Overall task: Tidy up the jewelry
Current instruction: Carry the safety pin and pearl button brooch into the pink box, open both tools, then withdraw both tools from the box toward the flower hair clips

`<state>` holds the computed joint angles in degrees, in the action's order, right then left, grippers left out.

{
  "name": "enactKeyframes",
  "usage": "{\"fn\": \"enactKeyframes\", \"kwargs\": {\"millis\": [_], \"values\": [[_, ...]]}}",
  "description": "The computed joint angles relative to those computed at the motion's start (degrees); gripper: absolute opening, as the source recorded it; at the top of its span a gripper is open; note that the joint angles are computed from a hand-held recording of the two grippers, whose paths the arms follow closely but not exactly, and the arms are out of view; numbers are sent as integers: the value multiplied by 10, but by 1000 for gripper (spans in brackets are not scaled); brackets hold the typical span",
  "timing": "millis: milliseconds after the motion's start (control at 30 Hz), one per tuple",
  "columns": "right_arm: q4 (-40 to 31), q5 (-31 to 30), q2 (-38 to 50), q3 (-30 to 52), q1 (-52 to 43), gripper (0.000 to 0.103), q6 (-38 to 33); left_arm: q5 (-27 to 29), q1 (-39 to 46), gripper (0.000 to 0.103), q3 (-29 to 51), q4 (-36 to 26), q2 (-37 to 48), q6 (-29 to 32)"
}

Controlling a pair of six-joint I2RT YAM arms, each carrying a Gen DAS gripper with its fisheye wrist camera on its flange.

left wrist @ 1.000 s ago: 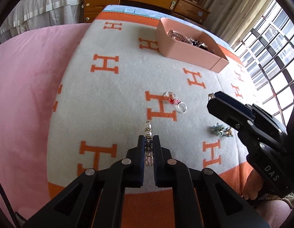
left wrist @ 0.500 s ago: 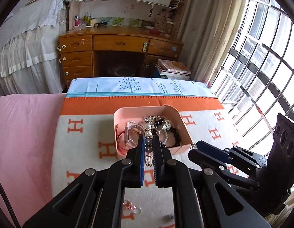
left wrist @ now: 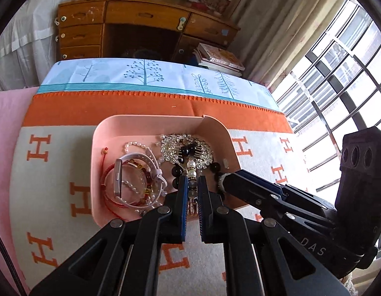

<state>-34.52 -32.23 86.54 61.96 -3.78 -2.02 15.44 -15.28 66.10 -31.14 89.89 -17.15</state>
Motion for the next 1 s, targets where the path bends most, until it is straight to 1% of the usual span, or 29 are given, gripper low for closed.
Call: {"fn": "enactKeyframes", "kwargs": {"millis": [67,200,333,400,467,500,533,567,600,667,767,833,1000], "values": [[-3,-2,5,2,-5,21,5,4,-7,5,1,3,5,-3],[18,-21,-17,-25,-34,28,29,11,-21,5,6,12,19,-10],[25,-30,-51,-47,-63,28,40,15,-37,6,15,22,34,-17],[26,-39,-72,-61,-80,28,42,13,-43,16,17,25,37,-24],[22,-48,-89,-72,-98,28,40,5,-49,35,11,33,31,-32],[16,-53,-96,-75,-106,28,37,-3,-51,39,7,34,24,-34],[10,-57,-105,-80,-113,28,32,-13,-53,48,2,35,15,-37],[4,-58,-117,-87,-119,28,27,-22,-54,53,-5,37,3,-40],[-2,-58,-128,-92,-124,28,23,-32,-56,55,-13,40,-10,-42],[-17,-55,-153,-105,-131,28,8,-59,-60,63,-28,34,-39,-43],[-47,-48,-203,-131,-133,28,-15,-102,-70,72,-60,24,-90,-46],[-69,-49,-236,-148,-136,28,-33,-125,-78,75,-81,8,-126,-47],[-135,-55,-332,-184,-158,28,-81,-176,-106,76,-140,-28,-226,-56]]}}
